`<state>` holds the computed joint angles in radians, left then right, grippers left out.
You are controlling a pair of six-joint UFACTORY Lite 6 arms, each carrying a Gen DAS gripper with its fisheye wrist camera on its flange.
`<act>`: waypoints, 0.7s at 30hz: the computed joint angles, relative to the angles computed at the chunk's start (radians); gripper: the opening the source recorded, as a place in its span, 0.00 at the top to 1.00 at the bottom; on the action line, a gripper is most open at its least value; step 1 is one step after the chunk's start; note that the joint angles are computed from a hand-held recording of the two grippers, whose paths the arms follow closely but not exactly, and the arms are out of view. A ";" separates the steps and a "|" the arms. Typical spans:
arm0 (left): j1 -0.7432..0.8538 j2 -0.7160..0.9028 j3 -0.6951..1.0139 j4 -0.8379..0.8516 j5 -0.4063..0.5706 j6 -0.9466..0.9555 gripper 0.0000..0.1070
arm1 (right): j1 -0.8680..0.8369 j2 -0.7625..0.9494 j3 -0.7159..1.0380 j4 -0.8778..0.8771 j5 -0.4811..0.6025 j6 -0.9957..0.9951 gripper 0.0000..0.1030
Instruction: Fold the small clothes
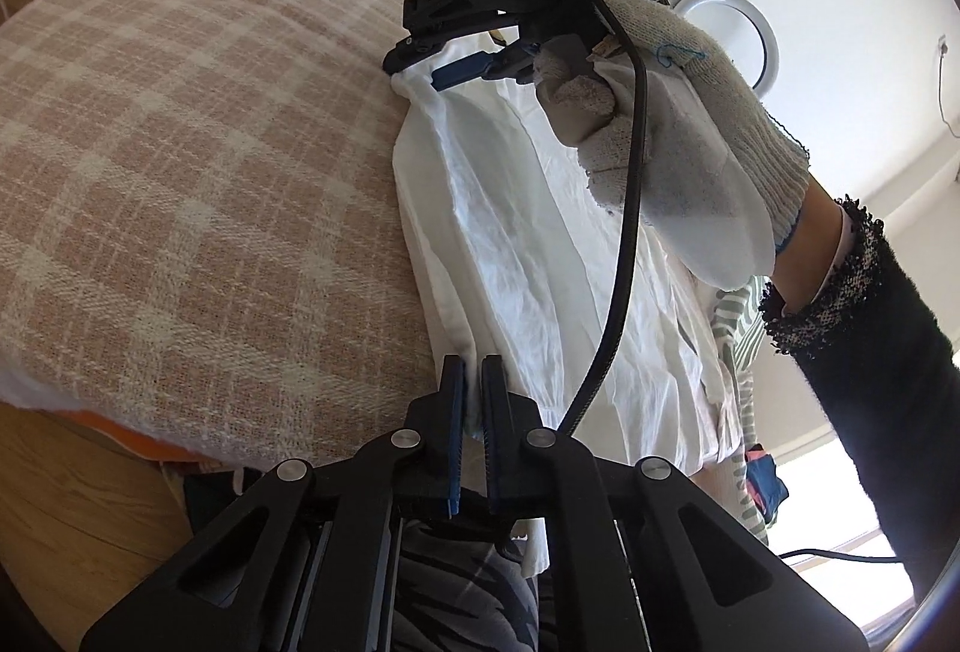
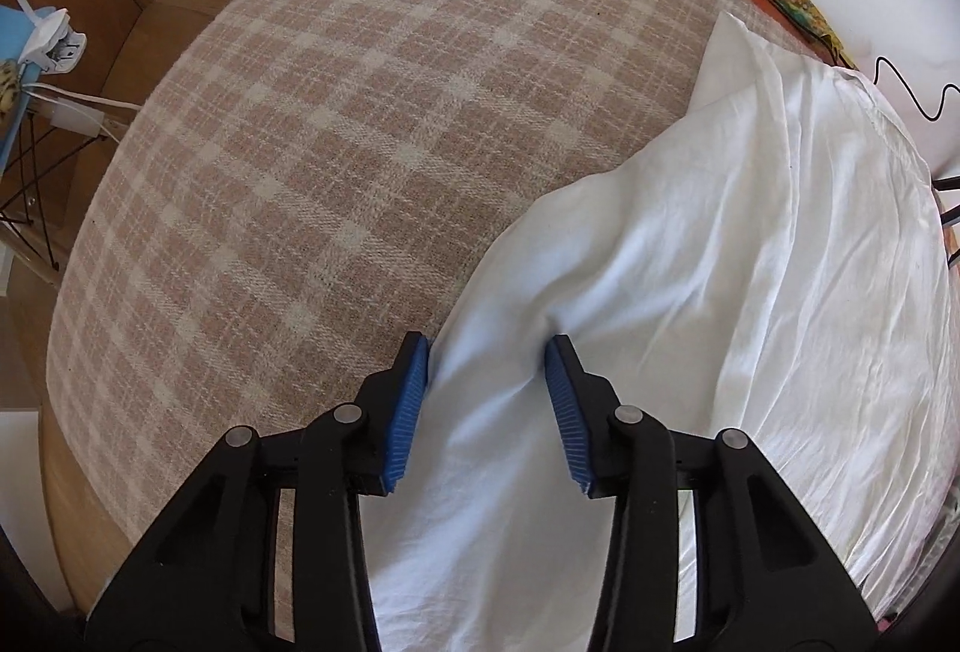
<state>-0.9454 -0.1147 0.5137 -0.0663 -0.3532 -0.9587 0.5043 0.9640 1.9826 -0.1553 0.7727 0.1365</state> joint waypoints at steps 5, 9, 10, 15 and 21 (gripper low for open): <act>-0.026 -0.006 0.038 -0.075 0.038 0.088 0.97 | -0.104 -0.125 -0.185 0.196 -0.112 -0.209 0.91; -0.044 -0.009 0.078 -0.111 0.074 0.145 0.97 | -0.207 -0.237 -0.321 0.465 -0.169 -0.474 0.94; -0.050 -0.006 0.094 -0.125 0.086 0.164 0.97 | -0.239 -0.271 -0.357 0.534 -0.166 -0.537 0.94; -0.078 0.033 0.187 -0.156 0.138 0.225 0.97 | -0.382 -0.423 -0.498 0.791 -0.120 -0.788 0.94; -0.113 0.110 0.306 -0.110 0.176 0.214 0.97 | -0.602 -0.501 -0.568 1.002 0.000 -1.023 0.94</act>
<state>-1.0581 -0.0046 0.8193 -0.1765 -0.1773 -0.7445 -0.0978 0.4635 1.4151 0.8464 0.7724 -0.8865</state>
